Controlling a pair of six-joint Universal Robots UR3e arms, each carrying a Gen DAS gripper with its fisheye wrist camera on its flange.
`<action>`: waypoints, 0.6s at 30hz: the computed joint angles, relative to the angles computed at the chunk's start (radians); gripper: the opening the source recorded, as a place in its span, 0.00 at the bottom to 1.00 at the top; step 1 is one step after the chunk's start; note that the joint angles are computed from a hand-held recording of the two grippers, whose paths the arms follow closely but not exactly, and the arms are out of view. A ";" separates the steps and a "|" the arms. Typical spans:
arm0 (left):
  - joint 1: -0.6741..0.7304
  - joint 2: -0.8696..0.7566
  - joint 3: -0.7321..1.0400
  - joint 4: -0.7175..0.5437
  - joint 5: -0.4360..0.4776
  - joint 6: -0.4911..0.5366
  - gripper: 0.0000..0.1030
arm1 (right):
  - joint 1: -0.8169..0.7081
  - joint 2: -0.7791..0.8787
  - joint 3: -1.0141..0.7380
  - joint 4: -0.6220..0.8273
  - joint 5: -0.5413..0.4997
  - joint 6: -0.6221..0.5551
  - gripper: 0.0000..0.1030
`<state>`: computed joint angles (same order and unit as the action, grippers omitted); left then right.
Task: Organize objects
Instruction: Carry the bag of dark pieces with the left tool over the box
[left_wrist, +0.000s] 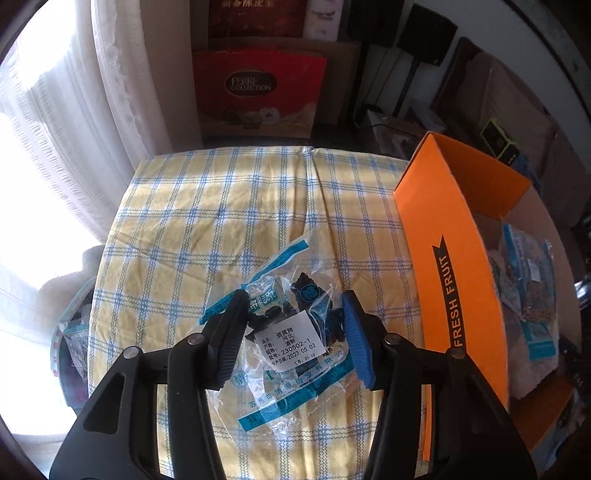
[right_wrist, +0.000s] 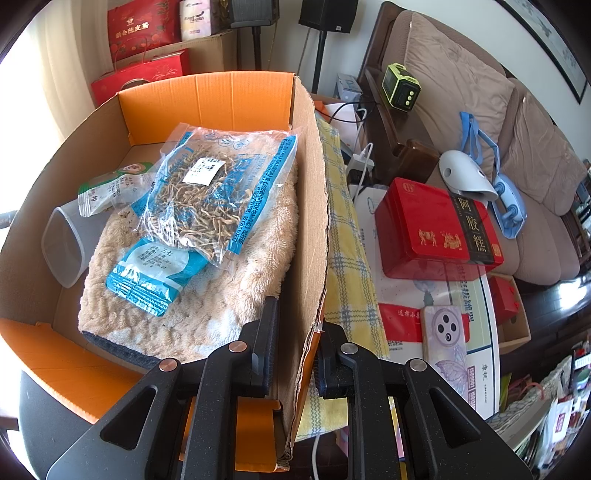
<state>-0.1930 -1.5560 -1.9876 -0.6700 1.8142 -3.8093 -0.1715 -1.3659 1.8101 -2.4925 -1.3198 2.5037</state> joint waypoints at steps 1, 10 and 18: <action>-0.014 0.005 0.027 -0.016 0.008 0.003 0.46 | 0.001 0.001 -0.002 0.001 -0.001 0.001 0.17; -0.138 -0.093 0.346 -0.130 0.059 0.061 0.46 | 0.001 0.001 -0.003 0.002 0.000 0.002 0.17; -0.223 -0.225 0.553 -0.154 0.026 0.083 0.46 | 0.003 0.005 -0.003 -0.003 -0.003 0.004 0.17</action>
